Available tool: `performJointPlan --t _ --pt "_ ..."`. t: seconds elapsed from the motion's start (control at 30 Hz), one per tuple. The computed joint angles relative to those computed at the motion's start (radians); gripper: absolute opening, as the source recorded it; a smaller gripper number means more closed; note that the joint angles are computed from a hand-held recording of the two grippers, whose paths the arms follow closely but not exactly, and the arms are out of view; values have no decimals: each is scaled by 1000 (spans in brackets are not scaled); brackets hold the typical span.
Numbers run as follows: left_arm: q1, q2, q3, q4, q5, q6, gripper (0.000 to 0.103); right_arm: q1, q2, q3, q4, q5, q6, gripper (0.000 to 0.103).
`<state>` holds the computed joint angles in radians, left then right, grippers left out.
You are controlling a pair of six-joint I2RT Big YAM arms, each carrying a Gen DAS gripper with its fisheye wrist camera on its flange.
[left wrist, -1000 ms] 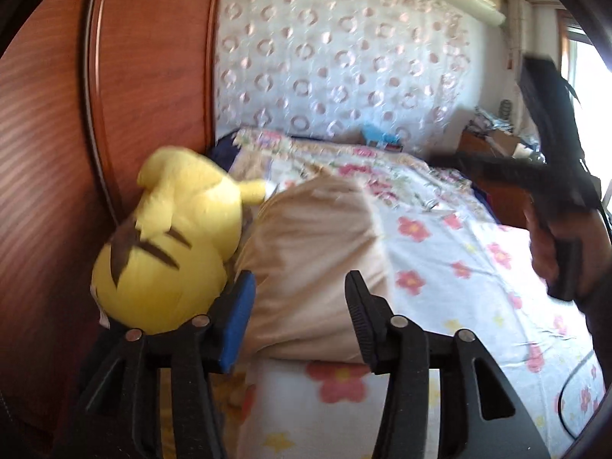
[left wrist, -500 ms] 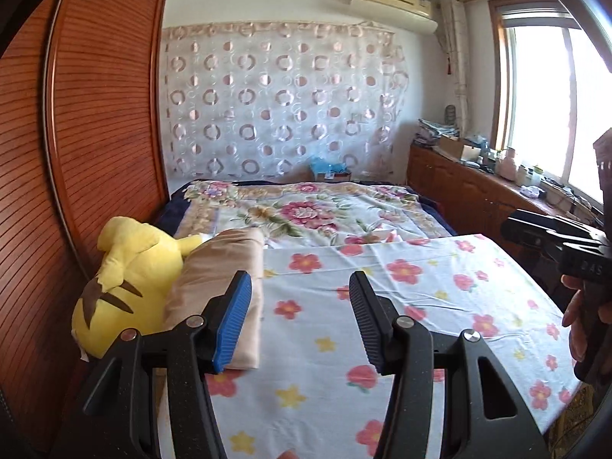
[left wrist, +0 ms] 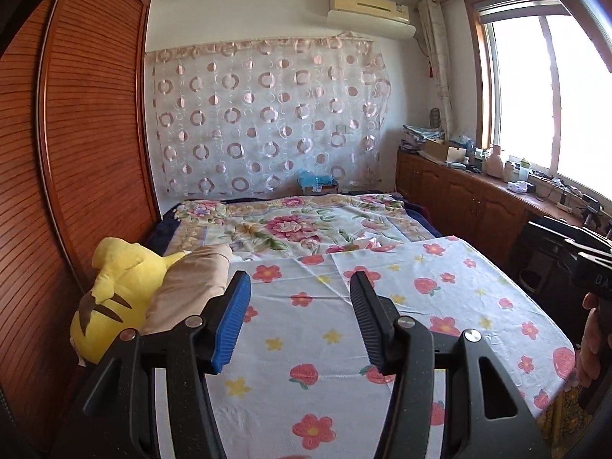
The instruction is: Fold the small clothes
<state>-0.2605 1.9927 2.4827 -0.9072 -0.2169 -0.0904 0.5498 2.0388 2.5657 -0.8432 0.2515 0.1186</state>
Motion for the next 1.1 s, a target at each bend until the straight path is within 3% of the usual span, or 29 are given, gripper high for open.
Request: performJointPlan --t 0.2,1.1 --pt "-6 -9 -7 9 3 3 57 14 -57 -114 57 20 17 72" --pt "-5 -33 -50 41 -9 -3 59 -19 -62 -116 60 -1 10 72"
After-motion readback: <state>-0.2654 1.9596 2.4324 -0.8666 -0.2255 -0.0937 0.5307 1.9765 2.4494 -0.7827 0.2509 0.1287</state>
